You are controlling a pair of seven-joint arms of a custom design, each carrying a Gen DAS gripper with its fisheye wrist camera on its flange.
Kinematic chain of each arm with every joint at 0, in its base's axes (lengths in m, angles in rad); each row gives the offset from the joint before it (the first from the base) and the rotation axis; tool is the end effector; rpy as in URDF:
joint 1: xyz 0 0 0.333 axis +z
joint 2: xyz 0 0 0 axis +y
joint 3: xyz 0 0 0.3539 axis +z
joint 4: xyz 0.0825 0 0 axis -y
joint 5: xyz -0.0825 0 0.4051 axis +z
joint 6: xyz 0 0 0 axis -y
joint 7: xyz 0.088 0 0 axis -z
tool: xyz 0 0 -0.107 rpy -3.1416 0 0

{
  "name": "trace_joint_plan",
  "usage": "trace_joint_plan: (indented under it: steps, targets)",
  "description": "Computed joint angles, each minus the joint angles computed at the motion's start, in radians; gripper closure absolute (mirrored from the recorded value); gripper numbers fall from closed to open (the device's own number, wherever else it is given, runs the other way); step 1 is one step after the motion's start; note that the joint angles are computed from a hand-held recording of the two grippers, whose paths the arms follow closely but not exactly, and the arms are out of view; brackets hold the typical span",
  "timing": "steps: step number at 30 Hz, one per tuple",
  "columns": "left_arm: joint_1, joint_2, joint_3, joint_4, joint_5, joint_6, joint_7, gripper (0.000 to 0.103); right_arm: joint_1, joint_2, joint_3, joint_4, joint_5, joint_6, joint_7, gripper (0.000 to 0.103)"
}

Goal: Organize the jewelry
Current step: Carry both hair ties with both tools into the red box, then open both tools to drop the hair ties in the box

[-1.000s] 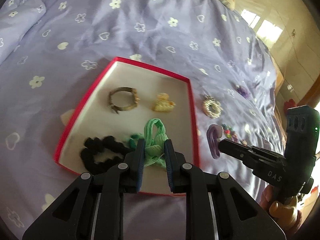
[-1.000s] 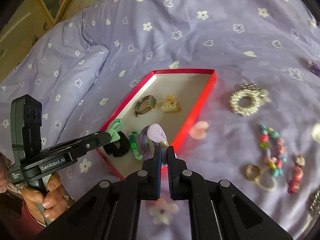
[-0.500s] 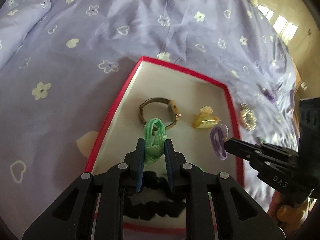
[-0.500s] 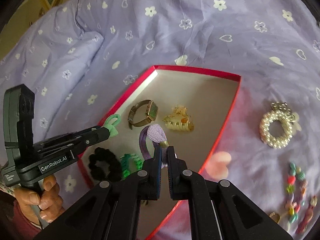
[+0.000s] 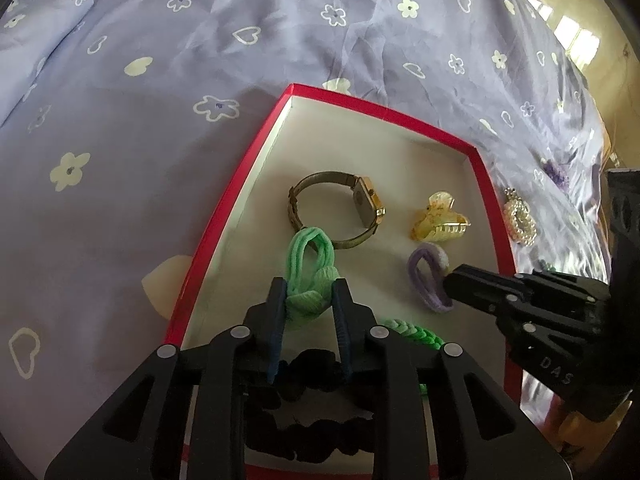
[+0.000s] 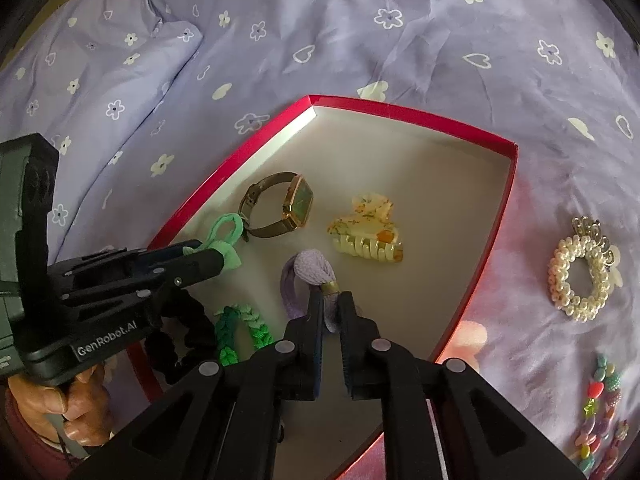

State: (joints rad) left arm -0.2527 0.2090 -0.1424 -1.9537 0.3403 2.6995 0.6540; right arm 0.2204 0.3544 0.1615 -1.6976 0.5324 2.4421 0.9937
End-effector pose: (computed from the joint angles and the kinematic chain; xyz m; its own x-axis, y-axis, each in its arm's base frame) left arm 0.6120 -0.2612 0.4576 0.1958 -0.9537 0.2282 -0.8238 -0.2862 -0.4893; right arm 0.6722 0.2555 0.4595 0.5971 -0.7548 -0.2714 -0.7587 -0.4217 -0.4965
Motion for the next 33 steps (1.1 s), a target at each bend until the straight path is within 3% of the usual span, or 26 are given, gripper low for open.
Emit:
trace_joint_plan:
  steps: [3,7,15,19,33]
  targets:
    - [0.0,0.0,0.0,0.001,-0.004,-0.009,-0.01,0.078,0.001,0.0,-0.001,0.001,0.001,0.004,0.008,0.09]
    - [-0.001,-0.008,0.0,-0.003,-0.005,-0.016,-0.022,0.069,-0.01,-0.007,0.004,-0.005,0.026,0.005,0.001,0.071]
    - [-0.009,-0.052,-0.003,-0.028,0.044,-0.033,-0.082,0.067,-0.035,-0.058,0.009,-0.052,0.113,0.011,-0.055,0.071]
    - [-0.011,-0.097,-0.01,-0.066,0.093,-0.003,-0.156,0.064,-0.052,-0.118,-0.001,-0.111,0.197,0.013,-0.106,0.071]
    - [-0.047,-0.123,-0.072,-0.063,0.132,0.02,-0.224,0.064,-0.058,-0.294,-0.098,-0.303,0.347,0.012,-0.185,0.067]
